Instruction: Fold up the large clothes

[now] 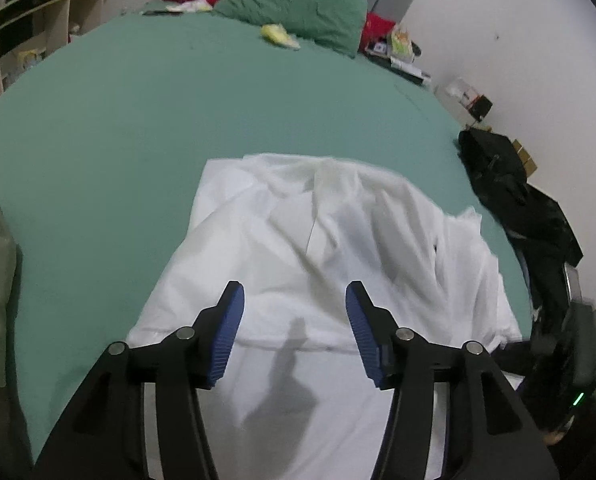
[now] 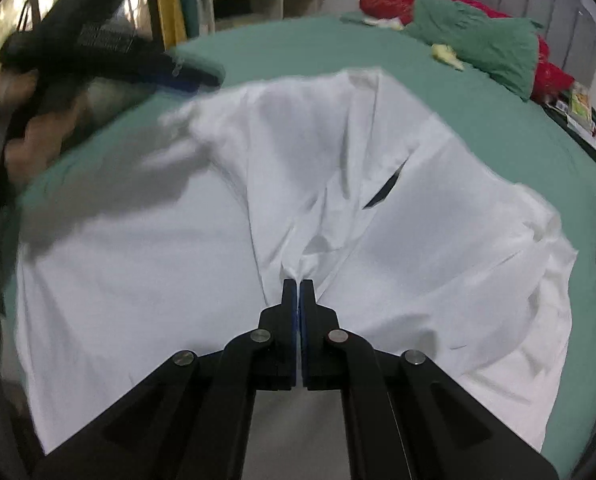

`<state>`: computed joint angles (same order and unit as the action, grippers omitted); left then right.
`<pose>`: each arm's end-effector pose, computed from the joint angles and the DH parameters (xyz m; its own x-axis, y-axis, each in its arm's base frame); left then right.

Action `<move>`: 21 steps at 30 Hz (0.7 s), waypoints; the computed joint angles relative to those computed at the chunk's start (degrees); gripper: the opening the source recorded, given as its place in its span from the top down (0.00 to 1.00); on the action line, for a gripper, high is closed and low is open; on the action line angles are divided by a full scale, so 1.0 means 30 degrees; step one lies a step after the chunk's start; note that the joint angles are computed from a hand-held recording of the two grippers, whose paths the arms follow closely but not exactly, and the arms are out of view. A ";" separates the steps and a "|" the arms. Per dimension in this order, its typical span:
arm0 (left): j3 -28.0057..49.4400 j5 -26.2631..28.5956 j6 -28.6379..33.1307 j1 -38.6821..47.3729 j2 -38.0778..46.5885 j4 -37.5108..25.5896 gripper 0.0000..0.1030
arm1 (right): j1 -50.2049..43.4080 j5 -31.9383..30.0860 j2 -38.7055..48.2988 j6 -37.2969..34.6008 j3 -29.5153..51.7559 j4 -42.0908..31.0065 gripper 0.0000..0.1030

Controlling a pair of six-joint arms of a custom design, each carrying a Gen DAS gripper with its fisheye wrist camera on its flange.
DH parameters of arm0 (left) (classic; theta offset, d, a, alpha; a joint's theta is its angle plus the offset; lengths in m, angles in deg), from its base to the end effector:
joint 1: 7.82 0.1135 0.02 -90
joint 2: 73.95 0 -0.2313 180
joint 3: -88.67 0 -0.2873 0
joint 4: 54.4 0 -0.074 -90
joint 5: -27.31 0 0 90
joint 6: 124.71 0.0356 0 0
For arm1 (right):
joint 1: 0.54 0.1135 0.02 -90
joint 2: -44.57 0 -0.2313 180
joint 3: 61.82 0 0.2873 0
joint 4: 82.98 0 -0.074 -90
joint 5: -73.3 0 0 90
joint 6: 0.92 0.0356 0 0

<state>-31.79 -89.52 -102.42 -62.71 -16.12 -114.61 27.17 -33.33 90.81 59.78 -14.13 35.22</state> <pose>0.1508 -0.1865 0.2277 -0.7359 -0.3888 -0.5543 -0.2283 0.9132 -0.3375 0.1730 0.1024 0.1939 -0.3916 -0.7353 -0.5531 -0.8744 0.4846 -0.0252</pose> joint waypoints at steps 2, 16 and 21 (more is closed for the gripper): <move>0.0782 0.0320 0.0712 0.0468 0.1714 0.0912 0.43 | -0.0203 0.0295 -0.0560 0.0120 -0.0643 0.0027 0.97; 0.1178 0.1112 0.1547 0.0474 0.4723 0.0942 0.43 | -0.0490 0.0808 0.5248 0.4867 0.1807 0.4483 0.29; -0.0061 0.0709 -0.1051 -0.1070 0.1756 -0.0225 0.43 | -0.0135 0.1456 0.2104 0.3900 0.1125 0.2778 0.29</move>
<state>-31.98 -87.39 -105.57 -65.92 -10.85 -115.28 26.76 -28.97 97.12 71.48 -10.75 43.55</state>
